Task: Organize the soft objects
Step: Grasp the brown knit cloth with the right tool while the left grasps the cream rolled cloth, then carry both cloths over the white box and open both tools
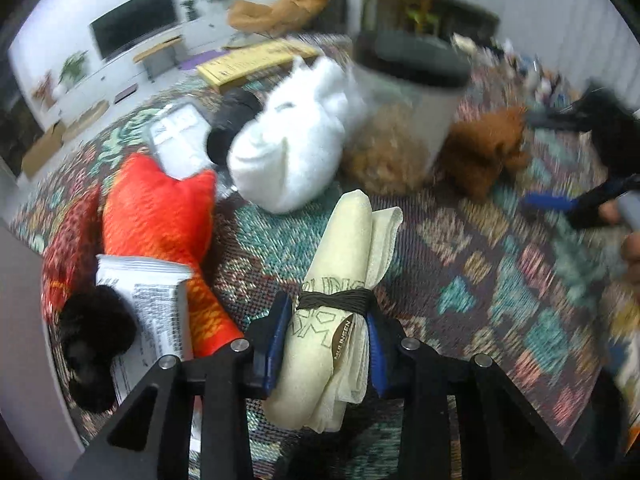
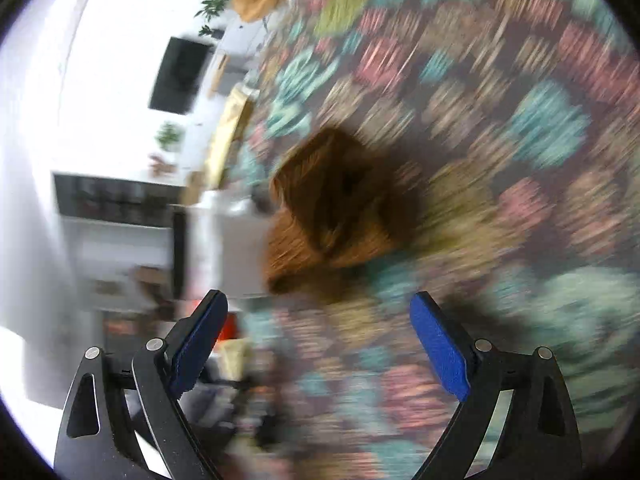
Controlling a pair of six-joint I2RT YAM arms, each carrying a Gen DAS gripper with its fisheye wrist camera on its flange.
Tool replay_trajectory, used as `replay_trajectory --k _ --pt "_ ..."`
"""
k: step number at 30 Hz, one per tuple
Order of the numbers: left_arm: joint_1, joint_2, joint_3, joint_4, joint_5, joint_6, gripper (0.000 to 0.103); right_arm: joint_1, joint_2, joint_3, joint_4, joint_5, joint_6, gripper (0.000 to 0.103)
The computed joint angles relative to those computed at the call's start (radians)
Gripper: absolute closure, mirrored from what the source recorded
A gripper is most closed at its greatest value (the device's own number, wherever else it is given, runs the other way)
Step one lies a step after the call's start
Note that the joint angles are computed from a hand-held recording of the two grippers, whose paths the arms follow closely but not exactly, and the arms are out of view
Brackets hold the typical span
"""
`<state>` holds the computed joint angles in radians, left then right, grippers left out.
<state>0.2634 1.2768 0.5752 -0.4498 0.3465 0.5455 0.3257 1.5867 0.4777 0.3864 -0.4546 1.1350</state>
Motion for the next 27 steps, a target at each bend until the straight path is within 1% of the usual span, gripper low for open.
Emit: replay_trajectory --k 1,2,3,4,5,6,8,11,13,14,15,17,18,20,21,24,25,26,27 --pt "0.030 -0.026 0.004 -0.023 0.030 -0.007 0.069 0.010 0.049 0.038 -0.001 0.026 0.023 0.009" --pt "0.055 -0.044 0.012 -0.046 0.056 -0.012 0.069 0.012 0.121 0.079 0.024 0.050 0.076 0.009" --pt "0.066 -0.055 0.026 -0.070 0.072 -0.018 0.069 0.010 0.164 0.083 0.091 0.050 0.119 0.011" --pt "0.103 -0.075 0.042 -0.113 0.111 -0.010 0.069 0.011 0.185 0.101 0.120 0.074 0.137 0.038" --pt "0.131 -0.083 0.059 -0.145 0.136 0.001 0.069 0.012 0.206 0.170 0.020 0.079 0.088 0.066" --pt "0.153 -0.085 0.079 -0.172 0.155 0.008 0.069 0.012 0.227 0.220 -0.030 0.081 0.048 0.065" --pt "0.229 -0.098 0.131 -0.254 0.212 0.056 0.069 0.015 0.211 0.267 -0.105 0.132 0.006 0.066" --pt "0.360 -0.080 0.224 -0.375 0.303 0.143 0.069 0.030 0.105 0.311 -0.218 0.247 -0.101 0.066" --pt "0.481 -0.050 0.298 -0.479 0.372 0.237 0.069 0.061 0.028 0.382 -0.335 0.343 -0.194 0.066" --pt "0.536 -0.029 0.334 -0.528 0.398 0.284 0.069 0.095 -0.007 0.441 -0.411 0.399 -0.251 0.066" --pt "0.593 -0.004 0.374 -0.583 0.422 0.333 0.069 0.122 -0.030 0.481 -0.461 0.435 -0.294 0.066" --pt "0.740 0.073 0.474 -0.711 0.463 0.465 0.069 0.202 -0.060 0.582 -0.563 0.501 -0.371 0.065" --pt "0.818 0.121 0.529 -0.767 0.474 0.531 0.069 0.279 -0.050 0.666 -0.621 0.538 -0.404 0.065" --pt "0.943 0.194 0.612 -0.828 0.478 0.628 0.069 0.390 -0.031 0.753 -0.669 0.567 -0.427 0.065" --pt "1.015 0.241 0.661 -0.846 0.473 0.675 0.069 0.474 -0.009 0.792 -0.677 0.576 -0.419 0.065" --pt "1.162 0.370 0.783 -0.873 0.444 0.741 0.069 0.673 0.143 0.964 -0.688 0.541 -0.383 0.065" --pt "1.209 0.418 0.826 -0.868 0.430 0.752 0.069 0.726 0.202 1.024 -0.687 0.519 -0.373 0.065" --pt "1.262 0.457 0.866 -0.860 0.415 0.767 0.068 0.790 0.292 1.124 -0.693 0.486 -0.359 0.065" --pt "1.300 0.490 0.890 -0.830 0.403 0.771 0.068 0.831 0.357 1.193 -0.694 0.460 -0.348 0.065"
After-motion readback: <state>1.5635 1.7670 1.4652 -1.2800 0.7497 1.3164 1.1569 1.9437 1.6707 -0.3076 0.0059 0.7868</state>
